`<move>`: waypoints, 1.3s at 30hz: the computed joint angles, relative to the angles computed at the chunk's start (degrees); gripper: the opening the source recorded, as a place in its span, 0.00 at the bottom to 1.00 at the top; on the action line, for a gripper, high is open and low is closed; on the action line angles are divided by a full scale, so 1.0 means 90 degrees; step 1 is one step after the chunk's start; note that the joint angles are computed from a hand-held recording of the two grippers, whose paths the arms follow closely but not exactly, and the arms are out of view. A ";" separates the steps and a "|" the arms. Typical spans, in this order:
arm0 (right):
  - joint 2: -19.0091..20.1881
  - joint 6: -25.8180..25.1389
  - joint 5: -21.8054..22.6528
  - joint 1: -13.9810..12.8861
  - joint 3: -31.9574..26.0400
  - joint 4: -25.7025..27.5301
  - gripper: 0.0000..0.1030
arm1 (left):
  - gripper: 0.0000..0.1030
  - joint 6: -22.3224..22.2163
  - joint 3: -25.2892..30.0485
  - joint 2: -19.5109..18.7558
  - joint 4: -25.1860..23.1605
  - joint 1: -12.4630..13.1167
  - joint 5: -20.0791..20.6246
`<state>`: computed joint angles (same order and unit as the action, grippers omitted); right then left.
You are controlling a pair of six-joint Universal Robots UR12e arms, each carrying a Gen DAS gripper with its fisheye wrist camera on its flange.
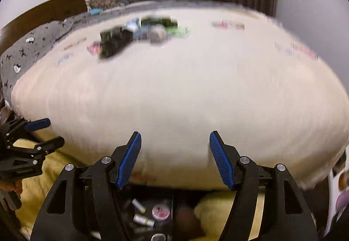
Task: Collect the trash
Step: 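Move right tool to the white tape roll and grasp it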
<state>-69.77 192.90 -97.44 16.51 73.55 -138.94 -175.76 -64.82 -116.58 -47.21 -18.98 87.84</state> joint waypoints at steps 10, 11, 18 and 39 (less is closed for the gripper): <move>0.0737 -0.0230 0.0153 -0.0119 -0.1194 -0.0017 0.64 | 0.66 -0.0142 0.1228 -0.0712 0.0192 0.0060 0.0417; 0.0840 -0.0219 0.0175 -0.0128 -0.1343 0.0013 0.64 | 0.66 -0.0167 0.1387 -0.0819 0.0168 0.0062 0.0456; 0.1484 -0.0361 0.0444 -0.0159 -0.2337 0.0405 0.58 | 0.65 -0.0253 0.2347 -0.1392 -0.0338 0.0103 0.0527; 0.2136 0.0006 0.0115 -0.0151 -0.3299 0.1066 0.34 | 0.65 -0.0321 0.3450 -0.2025 -0.1023 0.0134 0.0056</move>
